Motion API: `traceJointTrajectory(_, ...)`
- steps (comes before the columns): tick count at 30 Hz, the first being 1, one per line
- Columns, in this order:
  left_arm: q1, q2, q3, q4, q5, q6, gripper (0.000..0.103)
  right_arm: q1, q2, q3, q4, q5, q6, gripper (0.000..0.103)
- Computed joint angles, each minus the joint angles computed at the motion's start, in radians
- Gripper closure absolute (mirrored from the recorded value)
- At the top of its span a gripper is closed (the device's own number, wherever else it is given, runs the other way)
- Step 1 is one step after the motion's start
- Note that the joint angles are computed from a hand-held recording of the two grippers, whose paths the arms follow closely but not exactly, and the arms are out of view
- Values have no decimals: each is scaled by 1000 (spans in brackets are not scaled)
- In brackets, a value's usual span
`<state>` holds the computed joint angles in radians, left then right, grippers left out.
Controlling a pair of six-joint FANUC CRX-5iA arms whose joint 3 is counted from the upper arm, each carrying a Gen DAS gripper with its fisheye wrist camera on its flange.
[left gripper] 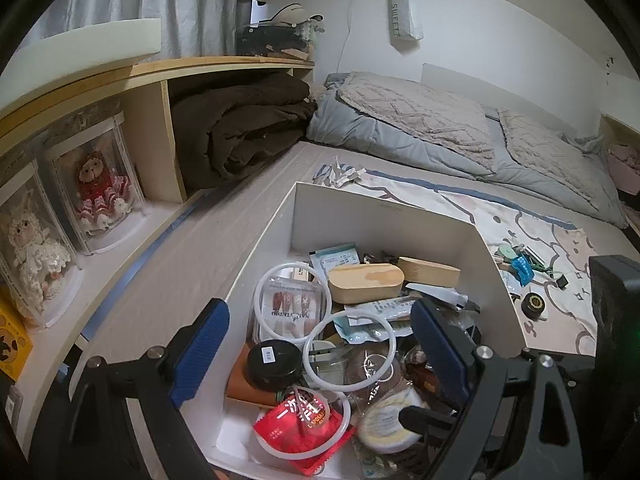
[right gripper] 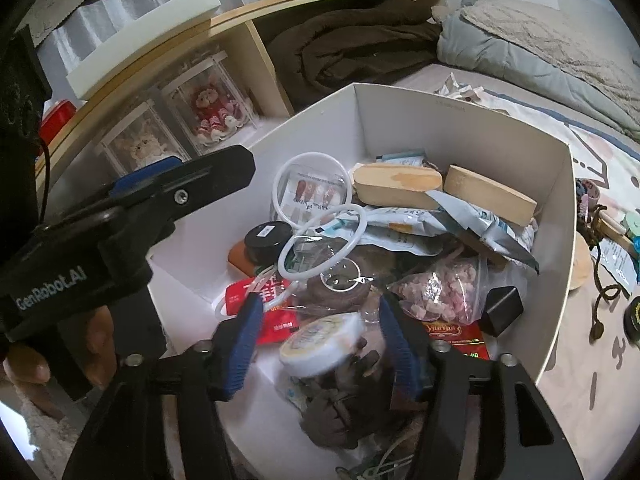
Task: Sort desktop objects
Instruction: 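Lower the tape measure into the white box and open the right tool, then withdraw both open tools from the box toward the items on the bedsheet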
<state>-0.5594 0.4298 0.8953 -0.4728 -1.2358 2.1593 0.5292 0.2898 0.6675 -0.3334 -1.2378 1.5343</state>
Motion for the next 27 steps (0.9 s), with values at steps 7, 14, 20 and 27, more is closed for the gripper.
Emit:
traceJointTrajectory(7,-6,5,13,-2,-5,-7,10,10,-18,-24,29,17,10,39)
traceJointTrajectory(14,-14,0,13,-12,-14,-8,10,6,-70,-92,49,92,-4,39)
traceJointTrajectory(20,-19,-2,16,-19,-26,-9,10,9,-104,-129,97,126,-5,30)
traceJointTrajectory(27,-29,-2,20,-18,-33,-19,10,4,-156,-204,152,197,-24,2)
